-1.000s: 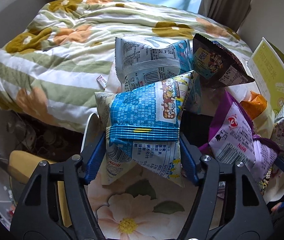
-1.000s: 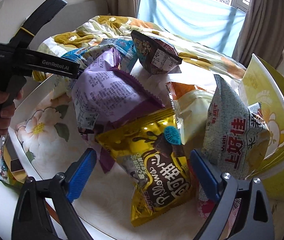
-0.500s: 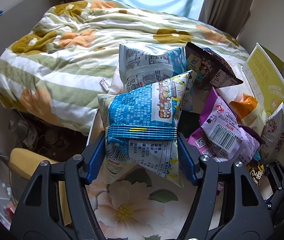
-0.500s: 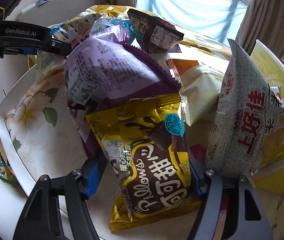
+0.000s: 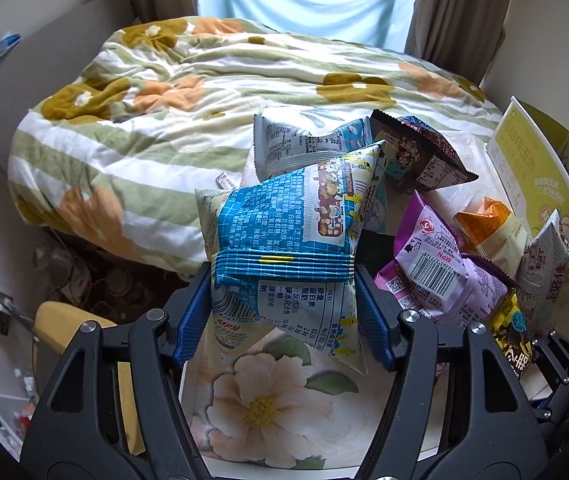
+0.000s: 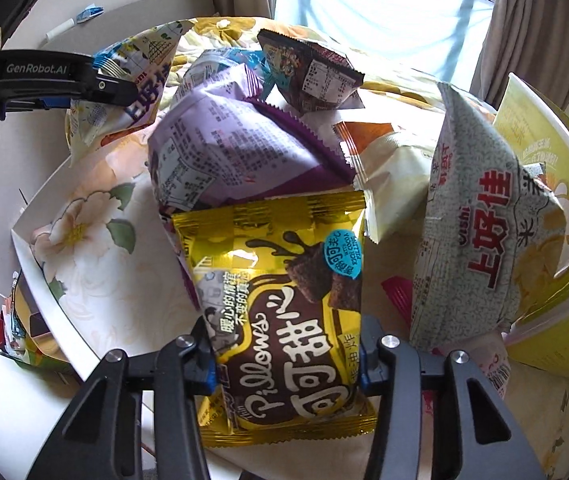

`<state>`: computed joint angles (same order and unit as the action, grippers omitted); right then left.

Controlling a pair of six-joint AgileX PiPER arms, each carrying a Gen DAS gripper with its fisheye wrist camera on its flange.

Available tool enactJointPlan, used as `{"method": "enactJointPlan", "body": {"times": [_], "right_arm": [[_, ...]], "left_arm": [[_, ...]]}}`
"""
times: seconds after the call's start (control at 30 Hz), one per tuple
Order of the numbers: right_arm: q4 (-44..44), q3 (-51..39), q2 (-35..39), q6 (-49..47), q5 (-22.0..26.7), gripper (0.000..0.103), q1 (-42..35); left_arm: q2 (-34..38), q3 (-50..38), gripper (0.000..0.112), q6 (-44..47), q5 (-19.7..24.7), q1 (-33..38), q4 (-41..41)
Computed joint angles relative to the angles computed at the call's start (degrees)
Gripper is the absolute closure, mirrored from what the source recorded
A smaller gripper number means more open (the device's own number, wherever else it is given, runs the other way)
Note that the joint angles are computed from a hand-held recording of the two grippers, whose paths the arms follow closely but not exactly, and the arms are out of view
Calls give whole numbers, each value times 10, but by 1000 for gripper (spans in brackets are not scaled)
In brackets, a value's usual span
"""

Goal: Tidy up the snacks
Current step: 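Grasp the blue bag with left tool while right tool grasps gold chocolate bag, then drop the blue bag into the box with the left tool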

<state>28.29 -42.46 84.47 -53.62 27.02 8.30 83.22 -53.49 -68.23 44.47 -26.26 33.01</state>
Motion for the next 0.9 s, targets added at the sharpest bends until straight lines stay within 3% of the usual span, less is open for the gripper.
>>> {"method": "enactJointPlan", "body": {"times": [0.27, 0.53, 0.73, 0.9], "right_arm": [[6, -16, -56, -5, 66, 59, -23], [5, -91, -122, 31, 173, 59, -66], [29, -213, -107, 31, 269, 59, -158], [31, -326, -55, 21, 312, 59, -233]], "left_arm": [[-31, -39, 49, -11, 77, -37, 1], [-38, -134, 49, -1, 156, -87, 7], [22, -266, 49, 25, 203, -121, 13], [124, -422, 49, 66, 223, -147, -2]]}}
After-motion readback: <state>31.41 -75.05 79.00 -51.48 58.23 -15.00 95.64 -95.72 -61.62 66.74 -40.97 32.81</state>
